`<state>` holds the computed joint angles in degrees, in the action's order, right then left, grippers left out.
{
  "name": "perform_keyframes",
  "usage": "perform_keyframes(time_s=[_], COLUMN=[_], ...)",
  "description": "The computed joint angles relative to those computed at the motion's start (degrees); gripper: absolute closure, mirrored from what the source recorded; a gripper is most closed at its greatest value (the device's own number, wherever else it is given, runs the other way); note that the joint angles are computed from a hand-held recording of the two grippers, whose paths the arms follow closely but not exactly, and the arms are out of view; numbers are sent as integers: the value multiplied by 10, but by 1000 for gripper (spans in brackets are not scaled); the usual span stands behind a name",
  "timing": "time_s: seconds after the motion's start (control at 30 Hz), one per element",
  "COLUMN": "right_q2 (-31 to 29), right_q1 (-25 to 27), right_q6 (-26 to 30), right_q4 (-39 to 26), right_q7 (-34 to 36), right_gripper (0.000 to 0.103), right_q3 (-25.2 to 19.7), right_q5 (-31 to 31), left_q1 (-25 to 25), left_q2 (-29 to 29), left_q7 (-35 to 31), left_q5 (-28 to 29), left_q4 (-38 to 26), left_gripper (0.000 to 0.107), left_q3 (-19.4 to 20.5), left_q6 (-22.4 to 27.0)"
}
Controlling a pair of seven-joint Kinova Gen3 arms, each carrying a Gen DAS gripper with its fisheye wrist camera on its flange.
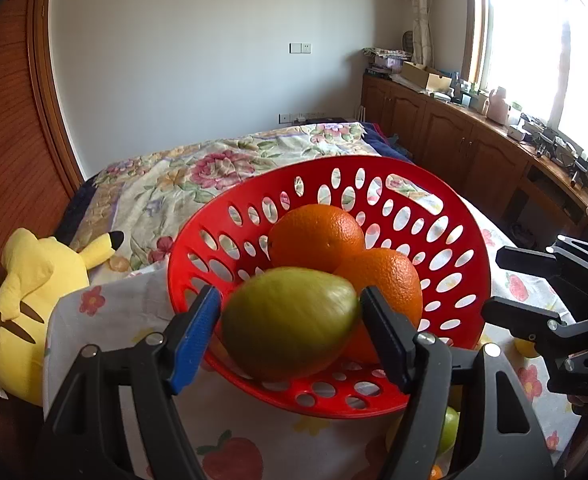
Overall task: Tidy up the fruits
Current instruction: 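Open the left tool to drop the pomelo while the right tool releases the mandarin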
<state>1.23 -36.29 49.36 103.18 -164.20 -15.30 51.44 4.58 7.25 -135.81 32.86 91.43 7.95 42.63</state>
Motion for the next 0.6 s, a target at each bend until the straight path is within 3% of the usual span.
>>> perform_keyframes(time_s=[0.6], right_q2=[-23], right_q1=[-12], right_q6=[22], right_q4=[27], right_q7=[-64], right_gripper=[49], right_q3=[-25], right_q5=[11], left_q1=[-3], left_q2=[-60], left_q7=[-30], left_q5=[45], left_q4=[51], left_gripper=[32], left_q3=[-25], left_q6=[13])
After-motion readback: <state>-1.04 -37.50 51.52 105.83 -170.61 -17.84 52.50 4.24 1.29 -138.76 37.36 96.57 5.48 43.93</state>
